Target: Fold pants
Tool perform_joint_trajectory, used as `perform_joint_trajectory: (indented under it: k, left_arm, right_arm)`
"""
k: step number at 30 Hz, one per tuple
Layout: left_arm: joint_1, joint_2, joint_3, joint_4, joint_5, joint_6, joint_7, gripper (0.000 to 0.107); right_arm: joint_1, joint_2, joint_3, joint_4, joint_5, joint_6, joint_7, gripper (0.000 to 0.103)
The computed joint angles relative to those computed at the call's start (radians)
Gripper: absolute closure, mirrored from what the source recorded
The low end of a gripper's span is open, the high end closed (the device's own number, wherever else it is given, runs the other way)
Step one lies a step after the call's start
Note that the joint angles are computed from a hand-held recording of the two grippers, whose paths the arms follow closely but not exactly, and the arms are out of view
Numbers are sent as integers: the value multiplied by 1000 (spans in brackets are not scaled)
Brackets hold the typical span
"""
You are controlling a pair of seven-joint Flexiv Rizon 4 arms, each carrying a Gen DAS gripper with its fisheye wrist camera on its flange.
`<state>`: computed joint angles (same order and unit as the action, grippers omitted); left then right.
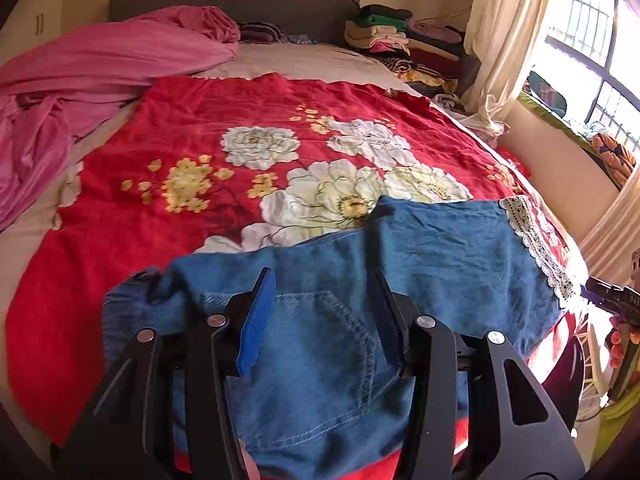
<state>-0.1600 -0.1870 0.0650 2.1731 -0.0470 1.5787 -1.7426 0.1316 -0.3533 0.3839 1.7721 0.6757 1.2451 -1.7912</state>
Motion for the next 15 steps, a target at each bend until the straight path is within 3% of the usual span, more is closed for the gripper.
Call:
perform_joint_trajectory:
  k: [2,4,7,8,10,13,15]
  left_arm:
    - [-40,50,89,34,87,-29,-74,61]
    - [-61,96,169,51,235,-59,-215,57]
    - [-48,146,227,55,427,-126,-404,50]
    - [-28,152,221,78,404,-115,-395,48]
    - [7,159,206,100,383,-105,-394,41]
    - [58,136,144,142,248,-48,-284,33]
    - [106,106,66,167,119,-5,-191,33]
  right_arm:
    - [31,-5,-27,13,-42,14,50,39]
    - [48,-17,-41,17,-82,17,94,39]
    - [49,-40,-27,10,-107,23,108,39]
    - [47,-47,-23,11,-105,33,125,40]
    - [15,-62,16,-2,-66,46,108,53]
    - [2,-75,42,-9,-57,44,104,55]
    - [-25,-88,75,-29,-24,24,67,66]
